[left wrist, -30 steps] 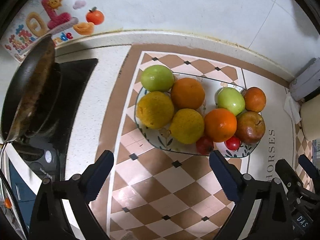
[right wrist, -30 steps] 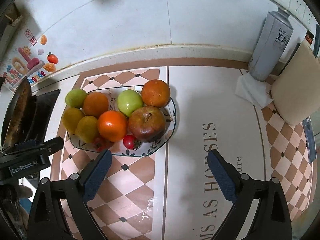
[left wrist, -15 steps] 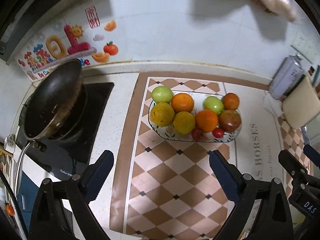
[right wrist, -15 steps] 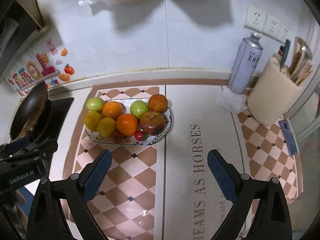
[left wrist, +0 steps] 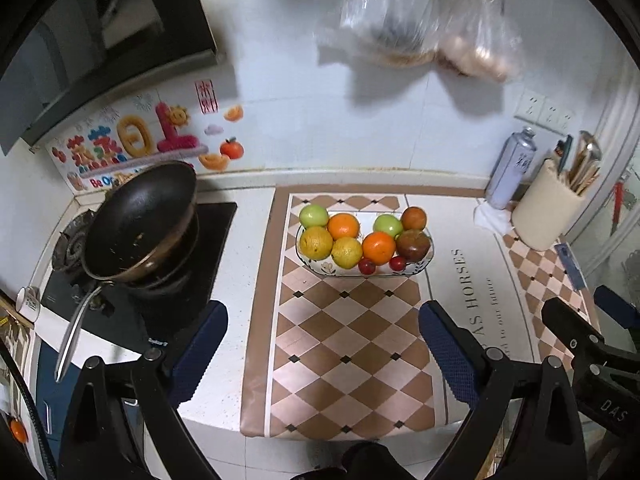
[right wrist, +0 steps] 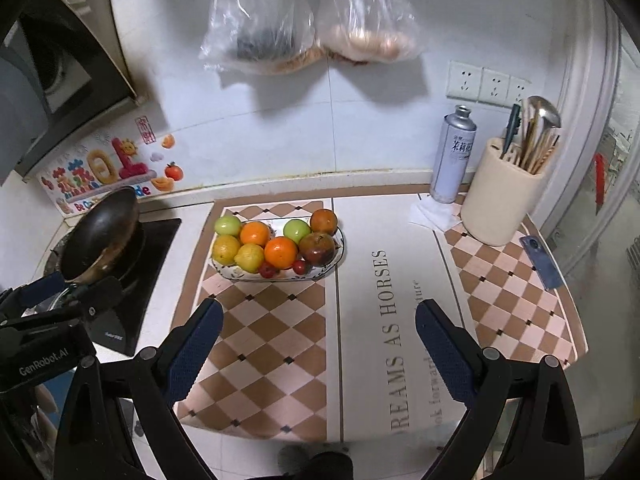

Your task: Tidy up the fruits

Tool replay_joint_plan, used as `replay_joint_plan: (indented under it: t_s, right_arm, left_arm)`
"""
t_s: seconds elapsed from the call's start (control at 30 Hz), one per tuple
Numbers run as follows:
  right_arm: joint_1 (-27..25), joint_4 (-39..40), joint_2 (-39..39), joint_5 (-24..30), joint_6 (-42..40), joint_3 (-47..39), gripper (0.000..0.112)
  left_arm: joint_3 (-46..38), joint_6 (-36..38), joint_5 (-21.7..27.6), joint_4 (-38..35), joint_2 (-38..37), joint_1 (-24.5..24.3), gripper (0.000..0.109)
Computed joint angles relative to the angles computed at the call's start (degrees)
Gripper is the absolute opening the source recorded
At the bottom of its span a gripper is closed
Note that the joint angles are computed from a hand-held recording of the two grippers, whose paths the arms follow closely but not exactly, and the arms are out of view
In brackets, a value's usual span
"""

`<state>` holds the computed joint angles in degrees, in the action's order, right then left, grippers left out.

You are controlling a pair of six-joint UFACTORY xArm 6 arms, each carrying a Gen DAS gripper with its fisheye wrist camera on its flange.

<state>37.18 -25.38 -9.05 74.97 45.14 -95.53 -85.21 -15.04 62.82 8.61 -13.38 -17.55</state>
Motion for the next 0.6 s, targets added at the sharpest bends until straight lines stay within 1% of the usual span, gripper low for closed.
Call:
replay_joint_plan:
  t_s: [0.17,0.37,0.47,0.6]
  right_arm:
    - [4.4,-2.6,-2.7,3.2,0.5,-2.0,0.099]
    - [7.6,-5.2,-3.8,6.0,0.0,-4.9,0.100]
    - [8.6,-5.3,-4.4,6.9,0.3,-5.8,0.100]
    - [9.4,-5.4,-5.0,7.6,0.4,-6.0,0.101]
  left_arm:
    - [1.9,-1.0,1.3,0.2,-4.9,-0.5,0.098]
    - [2.9,-3.4,3.0,1.8,-8.8,-2.0,0.098]
    - [3.3,-4.4,3.5,3.9,-10.4,-3.3,0.098]
    - [3.3,-5.6,4.1,4.8,-11.5,-4.3,0.098]
